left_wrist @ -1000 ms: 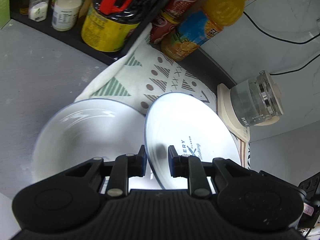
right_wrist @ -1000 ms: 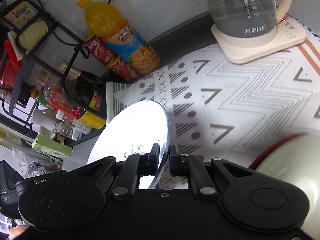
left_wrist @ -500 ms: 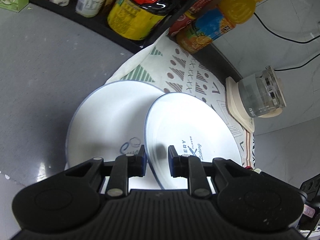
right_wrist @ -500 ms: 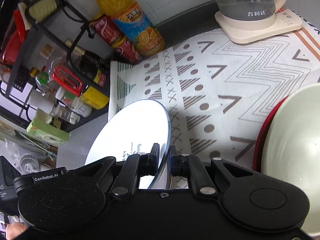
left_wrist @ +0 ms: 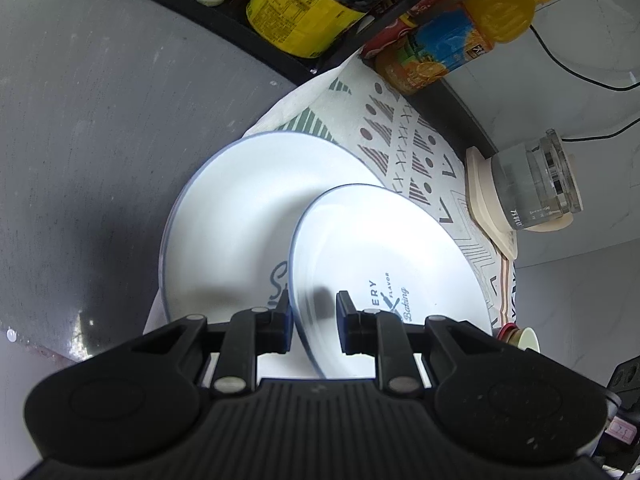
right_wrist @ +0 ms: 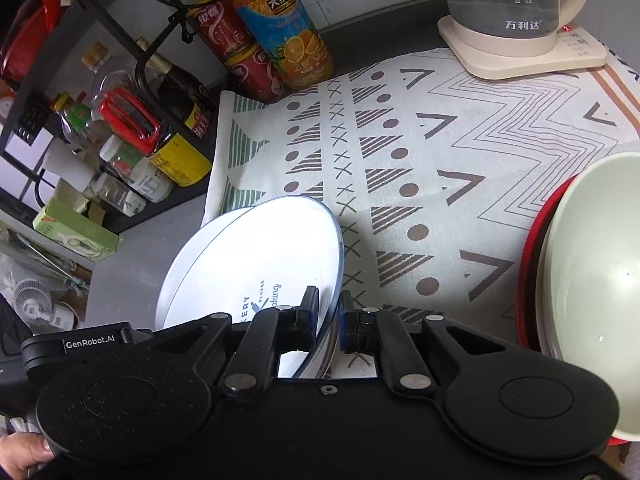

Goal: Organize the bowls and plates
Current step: 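Lower the BAKERY plate onto the Sweet plate with both grippers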

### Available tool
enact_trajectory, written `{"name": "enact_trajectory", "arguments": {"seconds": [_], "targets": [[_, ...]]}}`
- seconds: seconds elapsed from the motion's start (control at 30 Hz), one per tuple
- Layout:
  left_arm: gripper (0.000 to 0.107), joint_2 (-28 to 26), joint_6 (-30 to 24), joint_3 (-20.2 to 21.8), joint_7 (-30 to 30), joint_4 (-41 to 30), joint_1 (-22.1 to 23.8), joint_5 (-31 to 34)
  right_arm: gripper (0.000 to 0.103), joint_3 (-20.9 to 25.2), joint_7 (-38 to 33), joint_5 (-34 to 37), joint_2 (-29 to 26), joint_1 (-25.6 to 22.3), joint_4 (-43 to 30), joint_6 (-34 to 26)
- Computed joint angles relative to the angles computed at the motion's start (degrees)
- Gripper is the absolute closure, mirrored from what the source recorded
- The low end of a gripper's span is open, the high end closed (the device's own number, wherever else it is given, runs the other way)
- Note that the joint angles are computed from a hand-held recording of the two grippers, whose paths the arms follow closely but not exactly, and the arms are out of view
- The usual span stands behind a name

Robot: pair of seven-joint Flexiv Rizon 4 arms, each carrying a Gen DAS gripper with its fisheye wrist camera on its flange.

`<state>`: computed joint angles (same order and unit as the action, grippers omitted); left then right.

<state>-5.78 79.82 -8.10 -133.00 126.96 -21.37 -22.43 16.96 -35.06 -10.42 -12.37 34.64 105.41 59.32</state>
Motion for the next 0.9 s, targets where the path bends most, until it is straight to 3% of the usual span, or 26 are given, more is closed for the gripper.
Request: {"name": "enact_trajectory", "arguments": {"seconds": [0.1,0.47,0.9], "targets": [[0.087,-0.4,1.2,-0.8,1.4,0.7,0.1,-2.5,0.093,0.1,-1.0,0.2,-0.2,-0.1,-0.2,0.2],[0.087,-1.5,0.4,-0.5,0.3,0.8,0.2,-2.1,0.093,0.0,-1.6,-0.4,-1.6,0.7,-1.5,-1.9],[0.087,-1.5,-3.4,1.1,-3.3,-0.5,0.5,4.0,0.096,-0.6,-0.1,-2.0,-3.0,2.0,-2.7,-4.3]]}}
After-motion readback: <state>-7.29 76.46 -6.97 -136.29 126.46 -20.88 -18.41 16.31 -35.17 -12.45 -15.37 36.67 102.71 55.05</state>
